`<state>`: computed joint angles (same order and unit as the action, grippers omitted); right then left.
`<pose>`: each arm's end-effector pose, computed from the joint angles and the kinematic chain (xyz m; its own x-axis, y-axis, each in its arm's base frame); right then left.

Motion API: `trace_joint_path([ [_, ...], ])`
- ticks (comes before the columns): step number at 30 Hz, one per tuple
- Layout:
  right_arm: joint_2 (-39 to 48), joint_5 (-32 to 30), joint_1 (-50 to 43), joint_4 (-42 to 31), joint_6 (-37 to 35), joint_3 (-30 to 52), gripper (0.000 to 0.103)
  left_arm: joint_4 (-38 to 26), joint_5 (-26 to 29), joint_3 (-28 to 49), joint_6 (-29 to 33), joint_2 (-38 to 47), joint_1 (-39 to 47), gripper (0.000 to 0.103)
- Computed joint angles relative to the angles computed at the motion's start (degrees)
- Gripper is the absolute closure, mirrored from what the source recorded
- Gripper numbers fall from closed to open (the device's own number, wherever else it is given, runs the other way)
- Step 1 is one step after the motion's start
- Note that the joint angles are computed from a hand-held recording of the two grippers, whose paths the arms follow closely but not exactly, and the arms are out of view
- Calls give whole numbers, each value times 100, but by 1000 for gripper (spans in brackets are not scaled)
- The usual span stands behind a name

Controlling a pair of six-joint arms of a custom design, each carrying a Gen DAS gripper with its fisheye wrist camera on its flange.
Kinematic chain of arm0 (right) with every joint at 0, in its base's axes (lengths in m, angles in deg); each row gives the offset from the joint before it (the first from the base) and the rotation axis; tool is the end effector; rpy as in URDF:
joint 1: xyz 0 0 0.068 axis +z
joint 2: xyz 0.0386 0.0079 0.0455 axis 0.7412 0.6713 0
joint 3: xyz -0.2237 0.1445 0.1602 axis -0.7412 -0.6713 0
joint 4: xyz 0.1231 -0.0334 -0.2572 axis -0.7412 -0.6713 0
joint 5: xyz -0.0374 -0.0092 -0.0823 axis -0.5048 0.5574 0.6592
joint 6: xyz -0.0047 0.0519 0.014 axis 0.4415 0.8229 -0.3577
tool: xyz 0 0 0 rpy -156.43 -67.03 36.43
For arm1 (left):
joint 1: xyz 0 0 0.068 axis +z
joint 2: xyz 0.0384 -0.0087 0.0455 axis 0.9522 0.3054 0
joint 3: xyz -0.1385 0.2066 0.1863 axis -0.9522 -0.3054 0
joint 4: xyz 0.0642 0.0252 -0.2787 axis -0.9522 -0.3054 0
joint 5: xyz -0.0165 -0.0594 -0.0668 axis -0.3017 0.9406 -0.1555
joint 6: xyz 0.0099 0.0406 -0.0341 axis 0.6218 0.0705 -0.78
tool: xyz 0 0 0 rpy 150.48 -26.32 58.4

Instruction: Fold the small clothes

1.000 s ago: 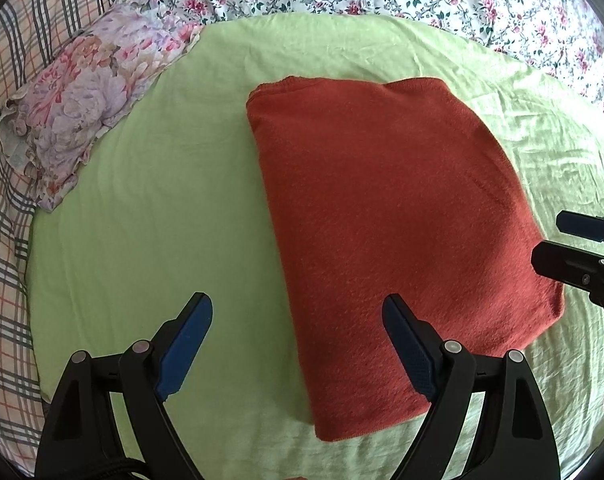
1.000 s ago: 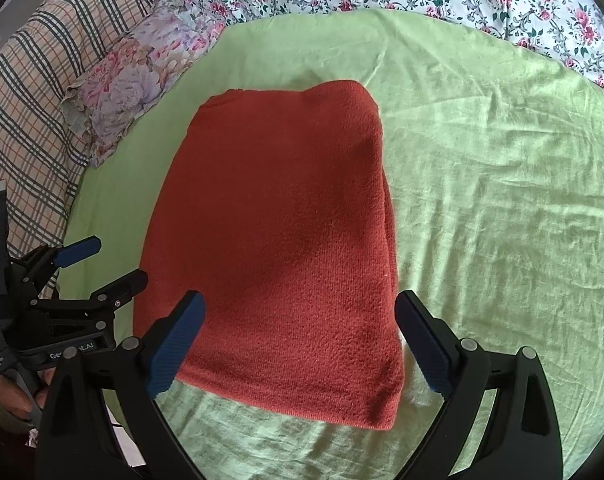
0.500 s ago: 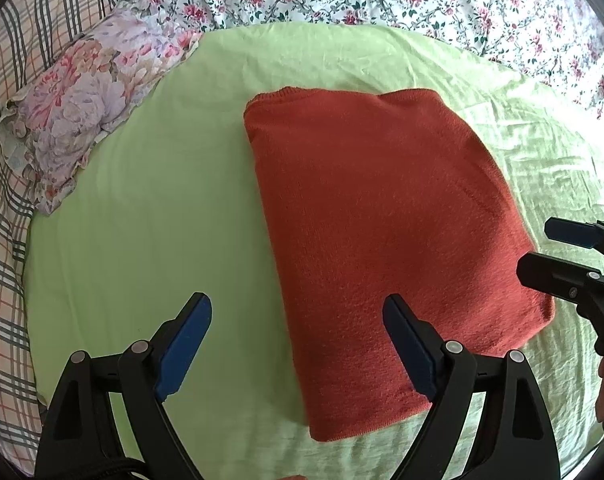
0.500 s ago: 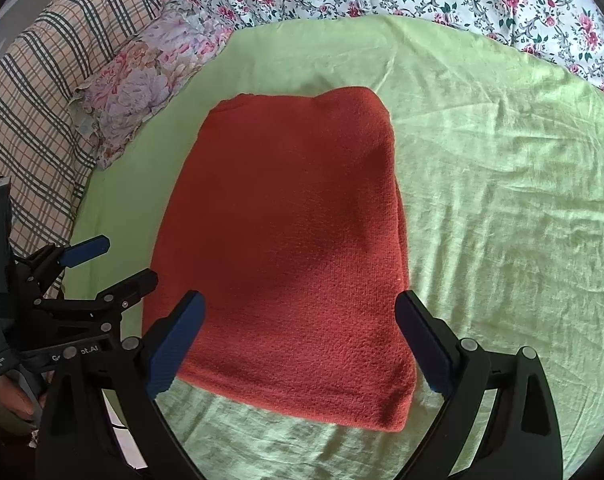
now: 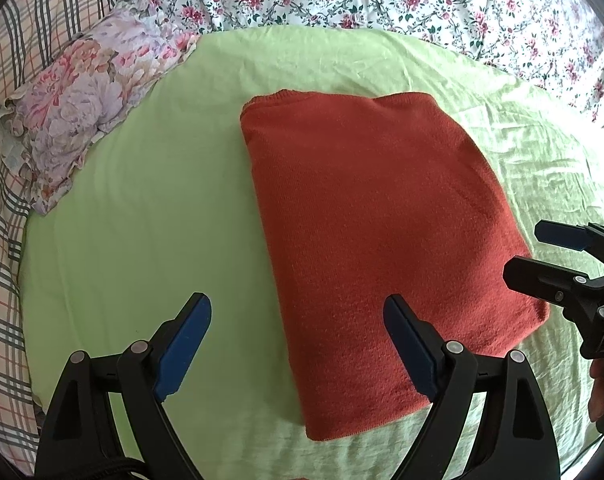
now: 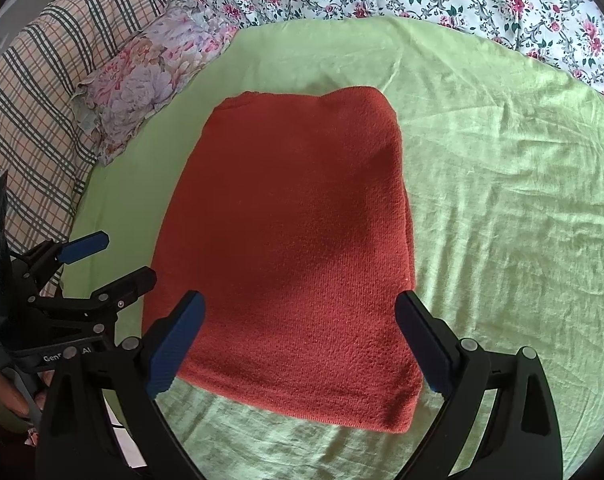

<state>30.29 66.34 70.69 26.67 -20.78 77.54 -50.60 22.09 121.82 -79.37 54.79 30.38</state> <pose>0.1850 0.0749 0.1937 -0.8366 0.2512 -0.4868 0.1460 0.9588 0.2438 0.2566 -0.2167 0.2056 -0.8218 0.2968 -0.4865 0.2934 0.9522 0.0853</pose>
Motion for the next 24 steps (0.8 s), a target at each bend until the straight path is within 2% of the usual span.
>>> trace_joint_path([
  [24,167,-111,-143,149,-122,32,7,46,166,32,40,130,114,14],
])
